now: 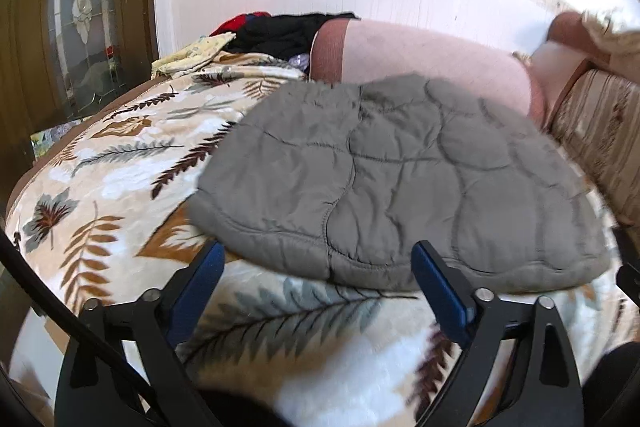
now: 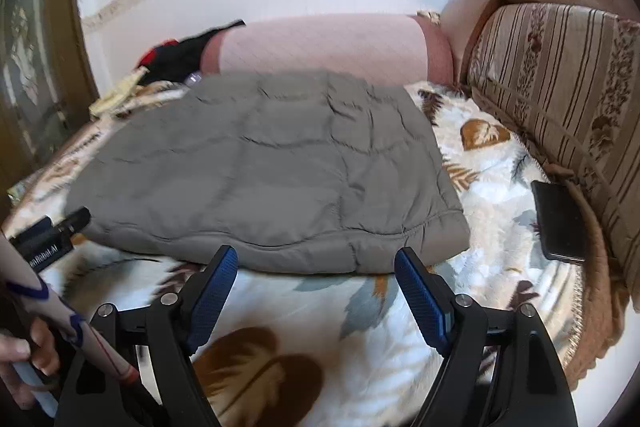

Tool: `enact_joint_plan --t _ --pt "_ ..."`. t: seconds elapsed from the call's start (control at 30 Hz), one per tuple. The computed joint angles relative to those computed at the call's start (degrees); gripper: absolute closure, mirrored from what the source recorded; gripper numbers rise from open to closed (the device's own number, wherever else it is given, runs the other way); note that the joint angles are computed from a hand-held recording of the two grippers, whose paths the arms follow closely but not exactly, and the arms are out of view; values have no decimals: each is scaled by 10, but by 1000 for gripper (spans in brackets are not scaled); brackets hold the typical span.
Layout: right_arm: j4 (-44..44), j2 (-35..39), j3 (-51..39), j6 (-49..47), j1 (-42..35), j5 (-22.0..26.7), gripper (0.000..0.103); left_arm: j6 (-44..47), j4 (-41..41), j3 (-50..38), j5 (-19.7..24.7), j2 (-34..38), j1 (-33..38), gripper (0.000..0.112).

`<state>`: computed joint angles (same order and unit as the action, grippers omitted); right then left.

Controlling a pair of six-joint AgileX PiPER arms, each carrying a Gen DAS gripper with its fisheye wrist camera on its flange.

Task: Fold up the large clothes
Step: 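Release the jacket and pull both tools back from it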

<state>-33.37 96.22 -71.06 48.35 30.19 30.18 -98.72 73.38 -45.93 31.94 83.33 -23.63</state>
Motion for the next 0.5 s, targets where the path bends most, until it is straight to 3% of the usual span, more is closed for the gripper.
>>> enact_joint_plan --t 0.1,0.27,0.33,0.4,0.5 --pt "16 -38 -14 -16 19 26 15 43 -37 14 38 -72 -22 12" --pt "-44 -90 -48 36 70 75 5 133 -79 -13 152 -158 -84 9" --pt "-85 -101 -53 71 94 96 3 159 -90 -28 186 -171 -104 9" --pt "-115 -108 -46 101 116 109 1 170 -92 -51 249 -159 -137 9" --pt "-119 -104 -41 105 124 119 1 171 -104 -64 277 -150 -154 9"
